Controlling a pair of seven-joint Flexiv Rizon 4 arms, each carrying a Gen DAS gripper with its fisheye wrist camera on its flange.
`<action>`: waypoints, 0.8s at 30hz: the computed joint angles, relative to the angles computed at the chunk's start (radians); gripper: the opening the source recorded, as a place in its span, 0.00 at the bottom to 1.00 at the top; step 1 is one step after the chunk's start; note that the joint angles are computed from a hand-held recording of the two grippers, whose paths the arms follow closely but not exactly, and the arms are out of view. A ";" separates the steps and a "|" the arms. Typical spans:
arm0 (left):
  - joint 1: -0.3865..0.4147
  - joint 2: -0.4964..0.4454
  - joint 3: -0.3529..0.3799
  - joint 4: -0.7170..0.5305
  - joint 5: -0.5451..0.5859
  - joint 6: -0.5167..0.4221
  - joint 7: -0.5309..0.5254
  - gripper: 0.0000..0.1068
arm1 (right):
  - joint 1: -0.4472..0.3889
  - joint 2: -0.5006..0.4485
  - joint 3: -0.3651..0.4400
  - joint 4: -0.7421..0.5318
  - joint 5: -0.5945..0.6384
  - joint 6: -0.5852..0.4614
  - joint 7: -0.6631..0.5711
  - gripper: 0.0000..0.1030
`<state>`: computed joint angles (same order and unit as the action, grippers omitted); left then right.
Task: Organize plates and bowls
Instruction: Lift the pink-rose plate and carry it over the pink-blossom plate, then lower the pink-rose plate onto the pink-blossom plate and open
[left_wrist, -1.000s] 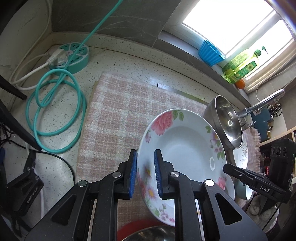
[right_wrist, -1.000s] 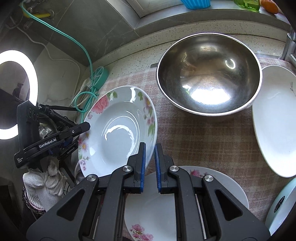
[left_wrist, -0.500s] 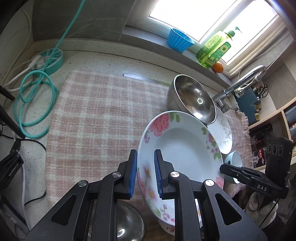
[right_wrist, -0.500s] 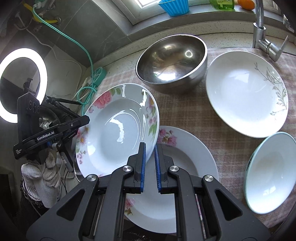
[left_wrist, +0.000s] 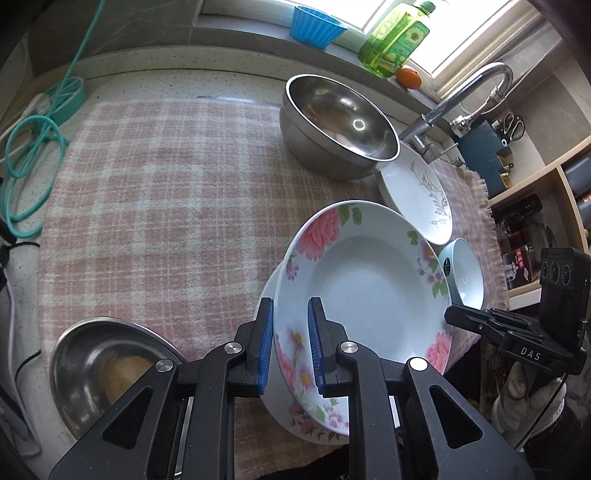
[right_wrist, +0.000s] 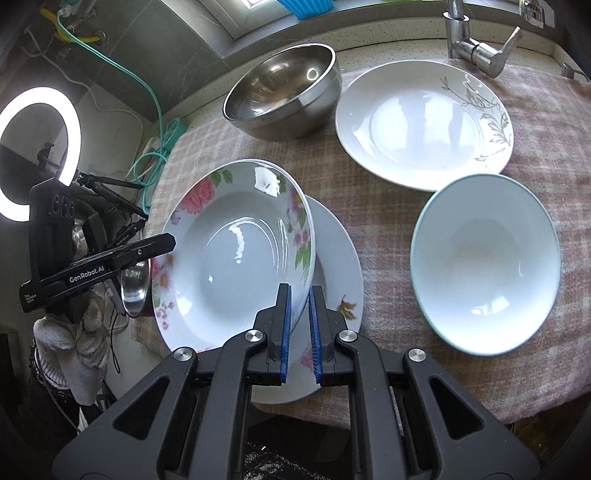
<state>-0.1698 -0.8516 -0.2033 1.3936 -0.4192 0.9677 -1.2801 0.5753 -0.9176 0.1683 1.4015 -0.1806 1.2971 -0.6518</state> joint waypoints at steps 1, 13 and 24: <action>-0.003 0.001 0.003 0.002 0.005 -0.004 0.000 0.15 | -0.002 0.004 0.002 0.013 0.002 0.002 -0.001 0.10; -0.029 0.000 0.032 0.003 0.058 -0.060 -0.011 0.15 | 0.008 0.002 -0.008 0.041 -0.002 -0.013 0.014 0.10; -0.038 -0.003 0.051 -0.006 0.087 -0.076 -0.043 0.15 | 0.017 -0.019 -0.002 -0.005 -0.016 -0.070 -0.014 0.12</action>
<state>-0.2081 -0.8547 -0.1522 1.3877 -0.3325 0.8914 -1.3229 0.5918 -0.9365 0.1661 1.3970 -0.1968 1.2271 -0.6656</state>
